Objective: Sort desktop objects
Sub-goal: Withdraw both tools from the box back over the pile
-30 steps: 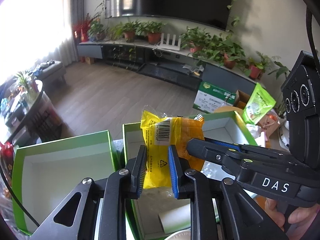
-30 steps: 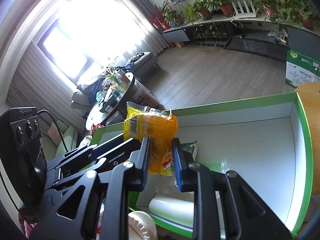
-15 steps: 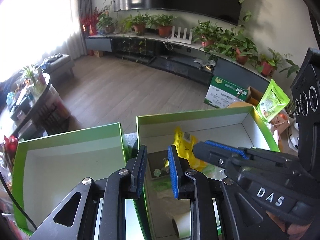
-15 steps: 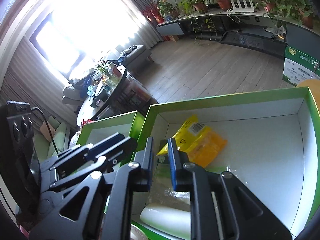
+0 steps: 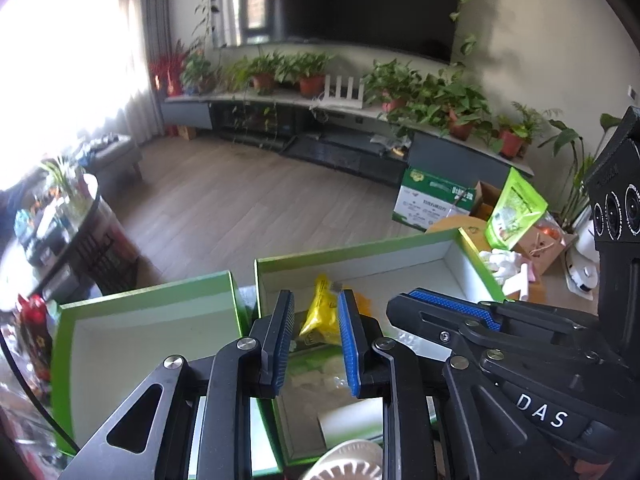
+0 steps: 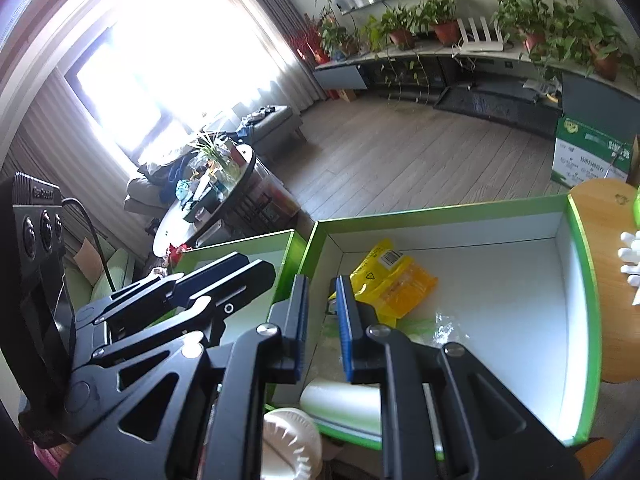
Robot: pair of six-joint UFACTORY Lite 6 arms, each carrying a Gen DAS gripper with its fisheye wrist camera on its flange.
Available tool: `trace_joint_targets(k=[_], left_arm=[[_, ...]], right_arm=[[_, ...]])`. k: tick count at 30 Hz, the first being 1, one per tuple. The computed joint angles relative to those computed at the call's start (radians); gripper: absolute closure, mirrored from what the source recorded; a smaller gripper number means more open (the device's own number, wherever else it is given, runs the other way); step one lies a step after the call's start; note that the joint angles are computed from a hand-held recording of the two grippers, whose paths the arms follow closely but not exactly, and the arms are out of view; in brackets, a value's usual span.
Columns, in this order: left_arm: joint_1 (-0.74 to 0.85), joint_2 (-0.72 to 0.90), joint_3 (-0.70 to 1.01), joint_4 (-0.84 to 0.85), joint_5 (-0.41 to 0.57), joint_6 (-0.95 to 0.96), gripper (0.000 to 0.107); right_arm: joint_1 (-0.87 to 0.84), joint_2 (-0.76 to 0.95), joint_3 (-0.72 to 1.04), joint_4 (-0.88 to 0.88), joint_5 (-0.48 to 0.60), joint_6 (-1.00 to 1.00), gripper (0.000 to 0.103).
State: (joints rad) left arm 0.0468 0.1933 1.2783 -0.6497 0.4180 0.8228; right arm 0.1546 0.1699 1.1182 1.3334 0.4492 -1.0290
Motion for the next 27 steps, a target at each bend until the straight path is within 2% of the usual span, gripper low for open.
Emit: trace_joint_targets(k=[11,17,20,22,27], left_arm=[[0.021,-0.295,-0.051,0.071,0.13,-0.104,0.085],[0.054,-0.466,-0.118,0.058,0.201,-0.081,0.085],[0.114,-0.571,-0.184,-0.004,0.263,-0.017,0.085],[0.149,-0.63,-0.23,-0.032,0.296,0.014,0.085],[0.31,-0.822,-0.369,-0.133,0.427,0.176,0.085]], right_arm=[[0.028,-0.376,-0.126,-0.225,0.019,0.261,0.087],[0.06,-0.567,-0.182,-0.363,0.041,0.43,0.087],[0.089,-0.651,-0.217,-0.439,0.044,0.515,0.087],[0.125,-0.713,-0.243,-0.516,0.042,0.601,0.087],[0.294,-0.873,-0.324,-0.864,0.019,0.958,0.087]])
